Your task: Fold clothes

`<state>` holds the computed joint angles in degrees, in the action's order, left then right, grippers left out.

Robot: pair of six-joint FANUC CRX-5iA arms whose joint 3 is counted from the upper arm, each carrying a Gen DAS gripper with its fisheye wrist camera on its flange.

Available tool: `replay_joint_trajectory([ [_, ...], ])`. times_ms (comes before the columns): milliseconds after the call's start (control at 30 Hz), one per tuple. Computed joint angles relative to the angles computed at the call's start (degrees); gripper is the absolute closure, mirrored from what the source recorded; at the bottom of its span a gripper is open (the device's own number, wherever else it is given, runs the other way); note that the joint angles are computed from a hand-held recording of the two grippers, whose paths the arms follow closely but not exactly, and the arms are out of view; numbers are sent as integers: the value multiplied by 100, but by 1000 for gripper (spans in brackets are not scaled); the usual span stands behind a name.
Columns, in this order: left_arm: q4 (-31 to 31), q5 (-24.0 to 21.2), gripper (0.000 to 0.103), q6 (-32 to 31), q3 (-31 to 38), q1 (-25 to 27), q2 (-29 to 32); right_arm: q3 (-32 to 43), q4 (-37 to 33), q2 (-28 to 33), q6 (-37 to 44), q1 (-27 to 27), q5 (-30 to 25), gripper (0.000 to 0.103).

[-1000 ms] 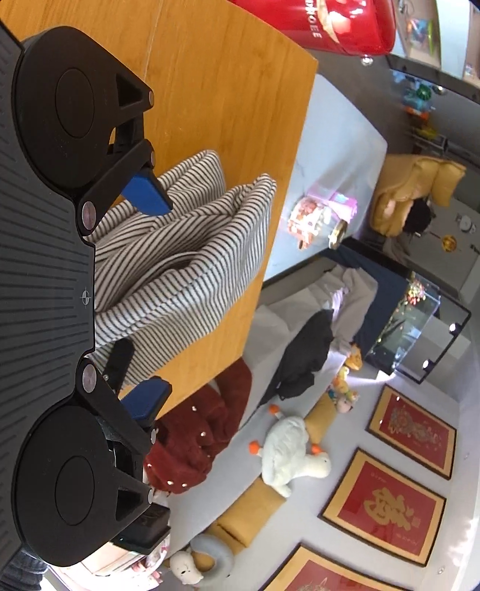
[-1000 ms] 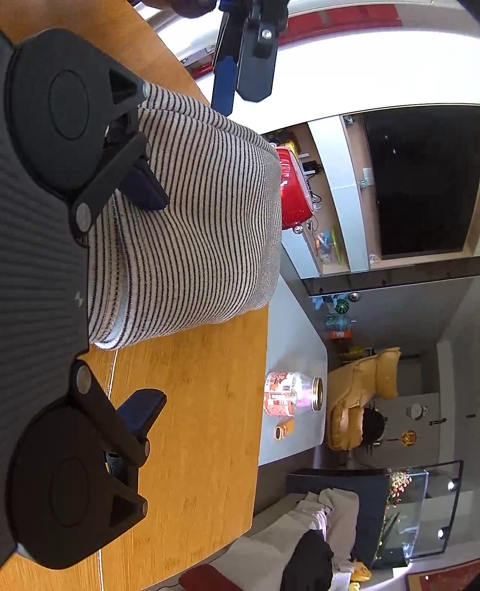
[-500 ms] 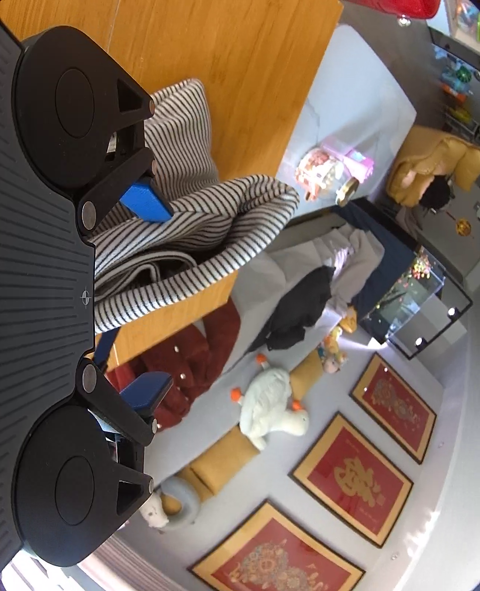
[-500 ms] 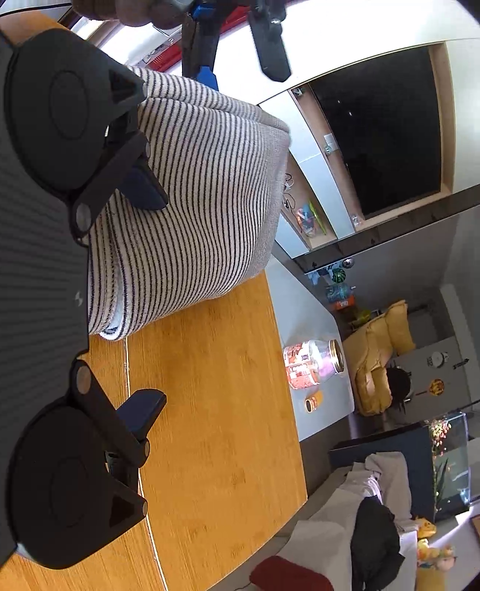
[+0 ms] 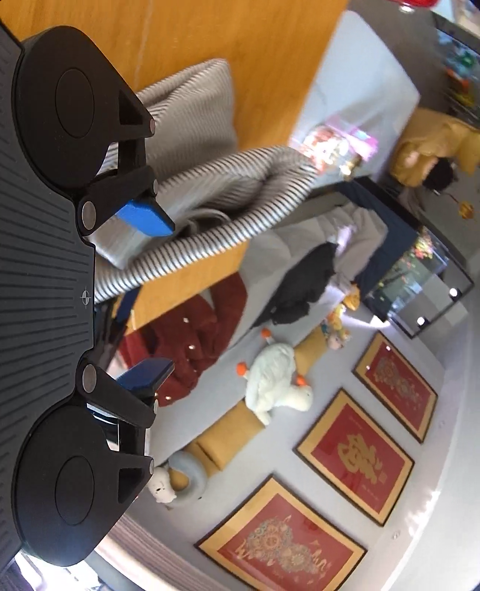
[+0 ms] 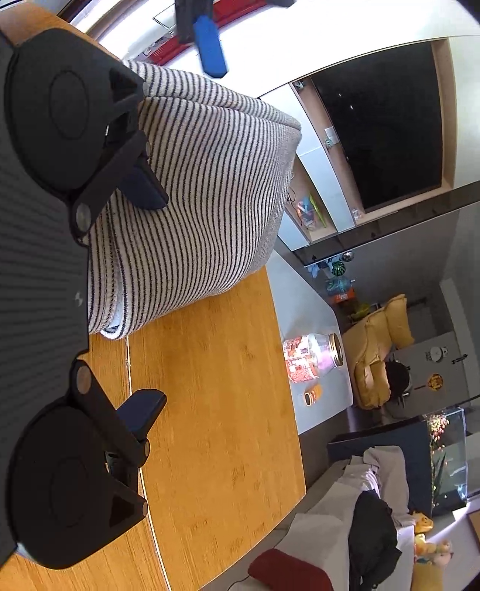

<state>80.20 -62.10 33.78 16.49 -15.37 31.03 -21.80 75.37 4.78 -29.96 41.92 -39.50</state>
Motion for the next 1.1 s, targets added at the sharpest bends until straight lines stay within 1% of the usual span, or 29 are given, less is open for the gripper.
replay_joint_trajectory([
  [33, 254, 136, 16, -257, -127, -51, -107, 0, -28, -4, 7, -7, 66, 0],
  [100, 757, 368, 8, -762, -328, -162, -288, 50, -98, 27, 108, 24, 42, 0],
  [167, 843, 391, 7, -888, -186, -229, -215, 104, -169, 62, 216, 59, 1, 0],
  [200, 694, 440, 7, -744, -13, -269, -115, 116, -184, 70, 227, 73, -30, 0],
  [267, 125, 484, 7, -278, 392, -296, 149, 137, -207, 84, 233, 99, -97, 0],
  [333, -770, 575, 10, 367, 834, -288, 425, 179, -187, 96, 374, 181, -262, 0],
  [367, -1116, 669, 10, 582, 919, -272, 497, 201, -174, 103, 451, 223, -348, 0],
  [400, -1426, 732, 12, 799, 1008, -254, 576, 156, 3, 57, 420, 209, -317, 0],
  [433, -1495, 715, 14, 918, 1023, -211, 641, 99, 219, 1, 364, 180, -259, 0],
  [467, -1399, 709, 16, 905, 960, -168, 663, 46, 436, -55, 307, 148, -199, 0],
  [500, -1315, 658, 21, 918, 940, -122, 682, 21, 600, -116, 239, 65, -56, 1],
  [533, -1233, 606, 25, 933, 921, -77, 701, 39, 633, -157, 237, -29, 113, 3],
  [567, -1174, 551, 25, 956, 918, -33, 725, 87, 586, -164, 274, -122, 269, 12],
  [600, -1200, 494, 27, 993, 967, -2, 757, 174, 462, -131, 358, -204, 378, 21],
  [667, -1264, 510, 29, 920, 942, 11, 731, 391, 163, 22, 574, -338, 464, 26],
  [733, -1320, 562, 29, 802, 877, 10, 678, 697, -713, 194, 1008, -492, 846, 26],
  [800, -1397, 640, 29, 699, 797, -1, 604, 1098, -1869, 403, 1689, -618, 1140, 26],
  [833, -1488, 689, 29, 710, 800, -5, 581, 1119, -2142, 385, 1754, -675, 1444, 26],
  [867, -1576, 731, 29, 719, 803, -7, 558, 1043, -2188, 340, 1611, -753, 1841, 34],
  [900, -1639, 746, 29, 705, 795, -2, 529, 940, -2108, 302, 1350, -851, 2266, 35],
  [933, -1707, 768, 29, 688, 784, 3, 498, 869, -1729, 268, 1260, -865, 2390, 35],
  [967, -1799, 815, 29, 668, 767, 9, 461, 884, -1556, 243, 1463, -808, 2355, 35],
  [1000, -1891, 863, 27, 649, 751, 14, 424, 946, -1684, 263, 1776, -725, 2216, 36],
  [1067, -2011, 906, 26, 582, 743, 22, 385, 1260, -2522, 339, 2877, -487, 1726, 36],
  [1100, -2000, 850, 26, 554, 785, 28, 412, 1468, -2926, 430, 3330, -379, 1336, 36],
])
